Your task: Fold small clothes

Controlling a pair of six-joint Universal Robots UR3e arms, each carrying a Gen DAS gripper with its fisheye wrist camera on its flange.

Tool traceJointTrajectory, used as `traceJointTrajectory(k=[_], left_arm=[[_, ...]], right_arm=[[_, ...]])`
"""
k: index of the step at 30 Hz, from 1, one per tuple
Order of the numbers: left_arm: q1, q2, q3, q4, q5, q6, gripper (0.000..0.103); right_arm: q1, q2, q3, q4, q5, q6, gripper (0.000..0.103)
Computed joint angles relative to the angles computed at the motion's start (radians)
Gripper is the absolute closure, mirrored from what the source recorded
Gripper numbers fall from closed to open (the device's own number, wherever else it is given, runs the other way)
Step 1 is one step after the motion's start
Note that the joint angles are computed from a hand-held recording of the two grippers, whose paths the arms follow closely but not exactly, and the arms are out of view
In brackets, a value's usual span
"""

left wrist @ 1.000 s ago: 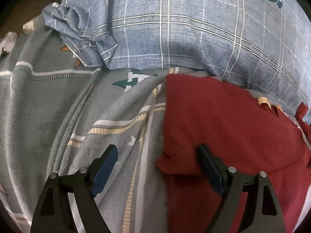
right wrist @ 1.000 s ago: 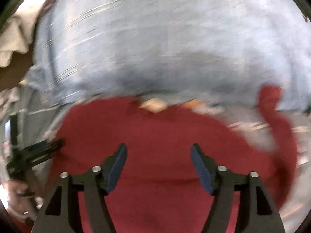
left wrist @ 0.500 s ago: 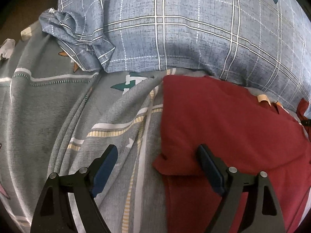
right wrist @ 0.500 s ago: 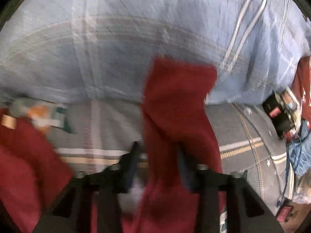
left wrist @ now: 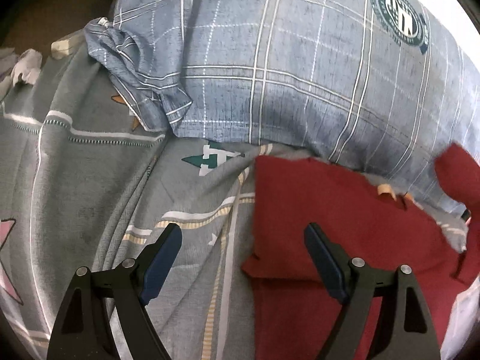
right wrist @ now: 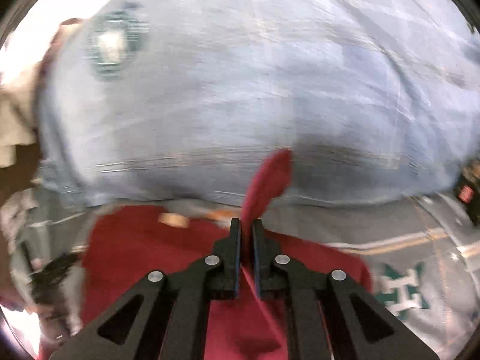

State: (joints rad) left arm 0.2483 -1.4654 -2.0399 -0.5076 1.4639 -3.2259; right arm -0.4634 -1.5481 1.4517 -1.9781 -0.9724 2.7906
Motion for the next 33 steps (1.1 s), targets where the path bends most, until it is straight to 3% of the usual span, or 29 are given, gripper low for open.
traceJointTrajectory(k=[3,8,9,10,11,13,17,19,21,24,25,28,30,33], left_arm=[[0.024,0.025,-0.016,-0.001,-0.026,0.002,0.019],[0.033,0.028,-0.024,0.002,-0.06,0.006,0.019],[0.031,0.025,-0.022,-0.003,-0.072,0.014,0.019],[0.027,0.022,-0.019,-0.011,-0.082,0.023,0.019],[0.024,0.022,-0.017,-0.018,-0.089,0.03,0.019],[0.024,0.023,-0.011,-0.027,-0.113,0.051,0.019],[0.01,0.016,-0.014,-0.011,-0.145,0.074,0.019],[-0.012,-0.009,0.004,-0.021,-0.142,0.092,0.019],[-0.057,-0.056,0.039,-0.007,-0.092,0.095,0.02],[-0.14,-0.186,0.162,-0.015,-0.028,0.069,0.021],[-0.162,-0.229,0.207,-0.029,-0.017,0.063,0.029],[-0.23,-0.376,0.383,-0.125,0.013,0.063,0.084],[-0.257,-0.423,0.47,-0.159,0.031,0.061,0.09],[-0.211,-0.398,0.527,-0.203,-0.065,0.06,0.095]], right_arm=[[0.122,-0.015,-0.031,-0.011,0.035,0.003,0.097],[0.383,0.049,0.068,-0.251,-0.013,0.104,0.091],[0.442,0.086,0.105,-0.317,-0.047,0.126,0.086],[0.496,0.139,0.113,-0.326,-0.082,0.134,0.068],[0.527,0.174,0.109,-0.295,-0.108,0.136,0.061],[0.544,0.168,0.162,-0.276,-0.121,0.137,0.06],[0.404,-0.06,0.436,-0.337,-0.018,0.078,0.056],[0.283,-0.212,0.549,-0.33,0.044,0.06,0.045],[0.099,-0.376,0.657,-0.282,0.137,0.023,0.039],[-0.072,-0.471,0.725,-0.252,0.175,-0.005,0.038],[-0.11,-0.48,0.74,-0.261,0.179,0.0,0.038],[-0.228,-0.473,0.767,-0.267,0.177,-0.002,0.037],[-0.233,-0.4,0.78,-0.352,0.147,0.055,0.035],[-0.233,-0.283,0.743,-0.341,0.106,0.075,0.032]])
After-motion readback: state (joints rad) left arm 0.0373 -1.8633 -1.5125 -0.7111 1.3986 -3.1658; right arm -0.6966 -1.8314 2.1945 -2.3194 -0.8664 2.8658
